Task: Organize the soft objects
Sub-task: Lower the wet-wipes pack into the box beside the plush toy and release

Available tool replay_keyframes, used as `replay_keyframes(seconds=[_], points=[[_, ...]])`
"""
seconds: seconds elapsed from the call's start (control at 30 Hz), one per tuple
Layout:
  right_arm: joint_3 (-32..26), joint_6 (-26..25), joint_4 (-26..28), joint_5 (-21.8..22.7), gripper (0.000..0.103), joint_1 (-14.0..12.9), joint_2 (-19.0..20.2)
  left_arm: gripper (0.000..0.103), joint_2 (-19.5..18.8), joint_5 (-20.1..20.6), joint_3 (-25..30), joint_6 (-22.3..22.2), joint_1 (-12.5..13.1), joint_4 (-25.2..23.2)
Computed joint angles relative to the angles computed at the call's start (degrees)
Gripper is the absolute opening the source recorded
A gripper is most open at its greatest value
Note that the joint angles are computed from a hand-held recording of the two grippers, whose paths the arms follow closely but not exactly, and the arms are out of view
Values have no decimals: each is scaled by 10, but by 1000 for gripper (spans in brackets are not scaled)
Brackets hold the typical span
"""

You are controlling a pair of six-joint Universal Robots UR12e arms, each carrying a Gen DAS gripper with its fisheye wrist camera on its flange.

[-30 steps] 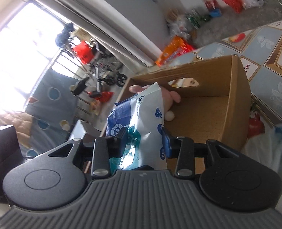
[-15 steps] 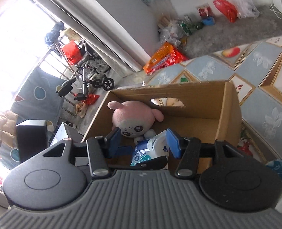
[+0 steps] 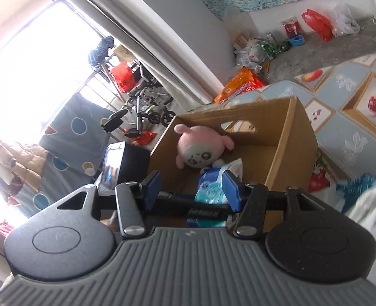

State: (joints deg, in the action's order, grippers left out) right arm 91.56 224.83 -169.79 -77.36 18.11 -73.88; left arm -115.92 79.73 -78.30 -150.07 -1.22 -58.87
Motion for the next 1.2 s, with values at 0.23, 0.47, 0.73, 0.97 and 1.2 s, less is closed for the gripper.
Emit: replay_keyframes(seconds=[0.23,0.47,0.73,0.97,1.2], points=[[44,14,-28,10,52,2,-23,83,29,-20,-64,137,-5,94],[63,14,-34,-4,52,1,-36,83,14,-19,-47,150,-16,109],[81,18,-38,-5,52,-3,-48,83,-17,-3,-18,134,-26,149],[94,27,-29,-15,53,-2,-60,90,-19,21,-19,107,-29,165],[117,38,-39,-38,54,4,-81,91,3,14,-34,74,-20,180]])
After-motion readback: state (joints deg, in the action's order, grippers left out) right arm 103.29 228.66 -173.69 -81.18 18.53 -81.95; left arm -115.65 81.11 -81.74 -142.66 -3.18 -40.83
